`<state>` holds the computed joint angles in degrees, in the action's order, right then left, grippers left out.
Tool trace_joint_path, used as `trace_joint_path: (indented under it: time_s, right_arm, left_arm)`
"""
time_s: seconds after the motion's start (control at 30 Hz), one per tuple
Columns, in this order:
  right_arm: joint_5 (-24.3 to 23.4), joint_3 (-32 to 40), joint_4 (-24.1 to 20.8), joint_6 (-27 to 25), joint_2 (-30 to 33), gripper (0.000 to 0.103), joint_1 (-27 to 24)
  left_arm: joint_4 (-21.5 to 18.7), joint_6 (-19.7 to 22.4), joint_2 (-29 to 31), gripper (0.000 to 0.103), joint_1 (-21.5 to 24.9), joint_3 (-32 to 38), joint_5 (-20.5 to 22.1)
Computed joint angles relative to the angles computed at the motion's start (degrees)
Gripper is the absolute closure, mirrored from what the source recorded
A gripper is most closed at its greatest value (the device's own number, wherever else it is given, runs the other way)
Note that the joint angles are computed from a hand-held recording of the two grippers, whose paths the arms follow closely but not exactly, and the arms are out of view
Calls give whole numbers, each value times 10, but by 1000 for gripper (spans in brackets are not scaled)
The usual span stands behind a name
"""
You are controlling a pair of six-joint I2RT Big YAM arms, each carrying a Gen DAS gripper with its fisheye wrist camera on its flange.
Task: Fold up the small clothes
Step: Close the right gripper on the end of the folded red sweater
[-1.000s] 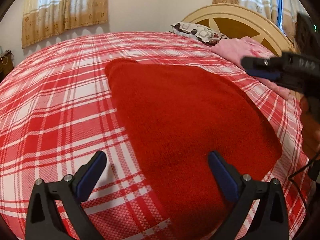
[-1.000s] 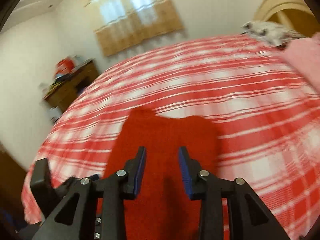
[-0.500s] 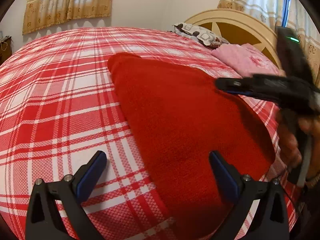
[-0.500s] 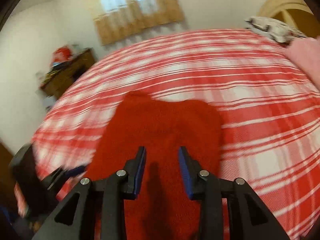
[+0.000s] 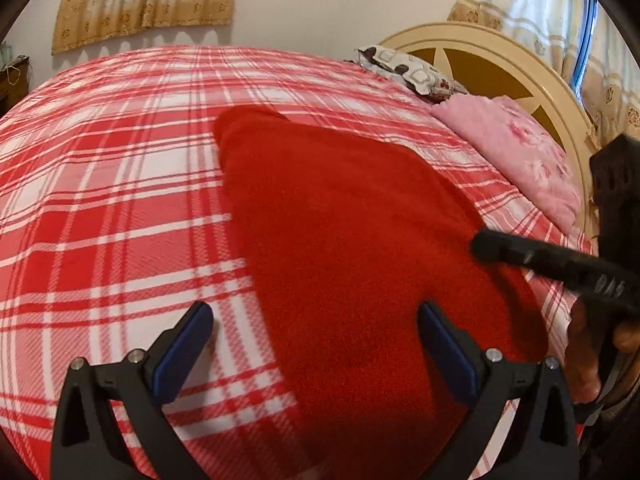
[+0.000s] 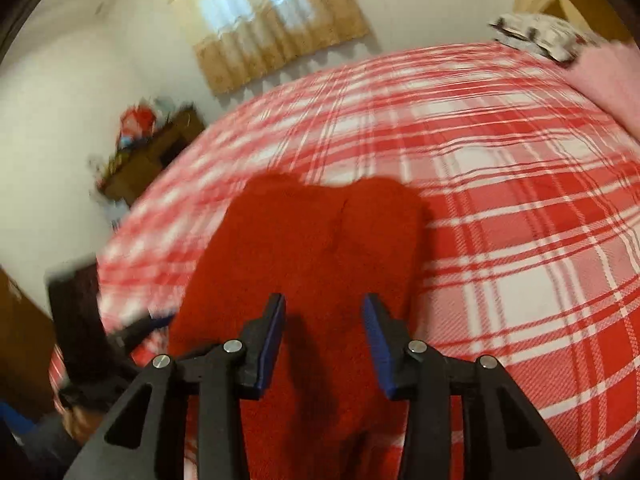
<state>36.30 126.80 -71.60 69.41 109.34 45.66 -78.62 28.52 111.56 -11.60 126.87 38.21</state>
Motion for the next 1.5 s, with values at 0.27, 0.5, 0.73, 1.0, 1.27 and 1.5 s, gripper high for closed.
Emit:
trace_joint_path:
  time_s: [0.27, 0.5, 0.73, 1.0, 1.27, 1.5]
  right_arm:
    - [-85, -156, 123, 79, -82, 44, -59]
    - [-115, -201, 194, 91, -93, 37, -83]
    - [-148, -254, 300, 94, -109, 37, -101]
    - [-176, -254, 343, 70, -97, 46, -108]
    - [-191, -257, 358, 57, -92, 57, -112]
    - [-191, -269, 370, 61, -96, 57, -109]
  left_arm:
    - [-3, 4, -1, 0, 4, -7, 10]
    - [-2, 3, -2, 0, 4, -8, 12]
    - [-6, 3, 1, 0, 3, -5, 14]
    - [-11, 7, 2, 0, 3, -3, 18]
    - [-11, 8, 2, 0, 2, -3, 17]
    - [-20, 9, 5, 0, 1, 3, 19]
